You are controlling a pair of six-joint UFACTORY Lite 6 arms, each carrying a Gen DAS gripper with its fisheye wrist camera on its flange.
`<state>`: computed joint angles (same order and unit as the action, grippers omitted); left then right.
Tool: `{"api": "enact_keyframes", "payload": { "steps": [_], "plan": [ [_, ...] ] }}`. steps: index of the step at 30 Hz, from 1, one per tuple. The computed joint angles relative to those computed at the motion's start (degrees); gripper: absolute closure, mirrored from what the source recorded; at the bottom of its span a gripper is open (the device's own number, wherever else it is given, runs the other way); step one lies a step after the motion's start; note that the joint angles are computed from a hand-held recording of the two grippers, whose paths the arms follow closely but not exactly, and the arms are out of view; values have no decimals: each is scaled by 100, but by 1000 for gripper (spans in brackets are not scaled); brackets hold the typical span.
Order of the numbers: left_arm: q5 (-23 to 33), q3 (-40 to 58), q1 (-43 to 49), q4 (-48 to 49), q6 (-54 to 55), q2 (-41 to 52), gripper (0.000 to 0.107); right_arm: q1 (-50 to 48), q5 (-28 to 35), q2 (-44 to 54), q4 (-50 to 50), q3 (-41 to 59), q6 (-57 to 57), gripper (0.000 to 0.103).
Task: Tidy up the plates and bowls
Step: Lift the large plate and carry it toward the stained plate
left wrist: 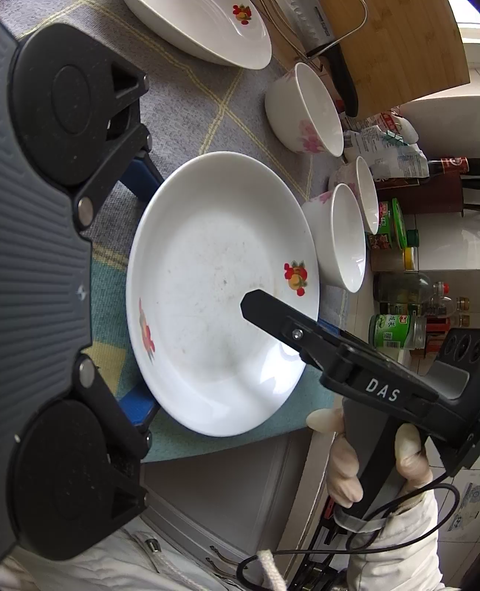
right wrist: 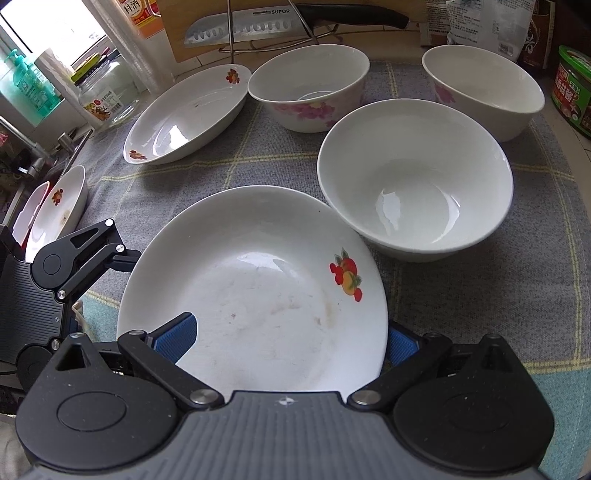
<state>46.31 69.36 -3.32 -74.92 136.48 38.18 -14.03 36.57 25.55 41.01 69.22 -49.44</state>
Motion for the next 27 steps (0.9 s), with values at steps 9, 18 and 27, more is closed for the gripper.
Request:
{"api": "enact_keyframes", "payload": {
  "steps": [9, 18, 27],
  "plan": [
    [152, 223, 32, 218, -97, 143, 5, 56, 111, 139, -122, 204, 89, 0],
    [220, 358, 33, 381, -260, 197, 6, 42, 165, 183, -135, 271, 154, 0],
    [173, 304, 27, 447, -352, 117, 6, 34, 224, 228, -178, 348, 250, 0]
  ]
}}
